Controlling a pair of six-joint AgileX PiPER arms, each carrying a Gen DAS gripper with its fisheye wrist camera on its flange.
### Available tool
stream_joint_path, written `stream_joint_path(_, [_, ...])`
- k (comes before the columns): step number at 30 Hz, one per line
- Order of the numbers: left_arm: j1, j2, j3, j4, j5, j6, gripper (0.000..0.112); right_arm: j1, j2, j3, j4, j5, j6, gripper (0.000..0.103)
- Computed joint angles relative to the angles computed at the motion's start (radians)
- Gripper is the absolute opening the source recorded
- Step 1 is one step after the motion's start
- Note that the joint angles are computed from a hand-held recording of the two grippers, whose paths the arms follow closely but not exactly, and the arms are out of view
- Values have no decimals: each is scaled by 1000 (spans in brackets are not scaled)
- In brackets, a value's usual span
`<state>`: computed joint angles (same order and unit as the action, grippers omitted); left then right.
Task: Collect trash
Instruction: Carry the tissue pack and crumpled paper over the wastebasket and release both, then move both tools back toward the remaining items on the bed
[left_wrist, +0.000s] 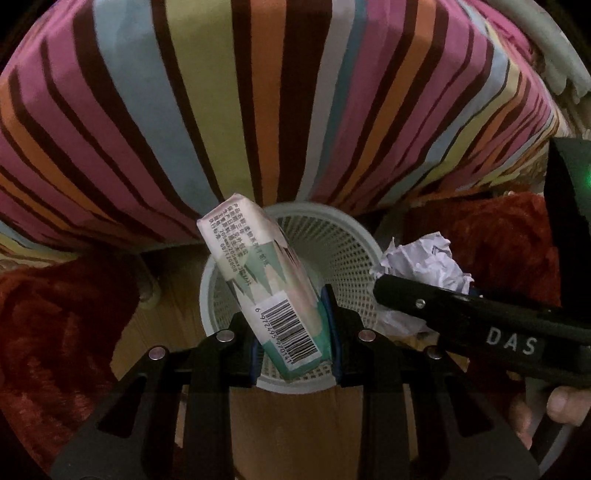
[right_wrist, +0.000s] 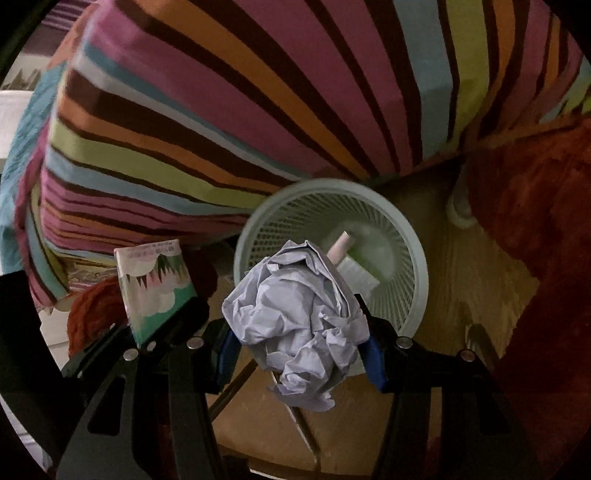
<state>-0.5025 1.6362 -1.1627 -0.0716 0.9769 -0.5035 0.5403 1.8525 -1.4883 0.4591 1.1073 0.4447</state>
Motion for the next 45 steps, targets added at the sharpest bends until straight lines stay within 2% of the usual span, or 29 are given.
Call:
stream_joint_path(5, [19,43,-8,-35,25,25,30,16,36,-28,-9,29,17,55])
stream_joint_path(7, [27,66,-14,-51,39,32,31,13,35,-7,-6,25,15,61])
stream_joint_path(8, [31,72,-11,-57,43,32,42,11,37,-7,-9,32,20,66])
stream_joint_path(9, [37,71,-4,-64,39,32,63,10,37,-4,-11,33,27,72])
stream_joint_path(11, [47,59,11,-72,20,26,73,3,29,2,-23,28,47,80])
stream_joint_path(18, [50,45,13,-60,25,-11,73,-16,7,35,-23,-3,77,80])
stream_joint_path(31, [45,-16,37,-2,-10,-74,73,-6,-51,66,-67,-69,98,80])
stream_joint_path(40, [-2,-114,32,146,-33,-171,73,45,-147,24,-250,-132,140,80])
stream_joint_path(45, [-39,-185,14,280,-36,-251,73,78,-198,-3,-428,-201,218,80])
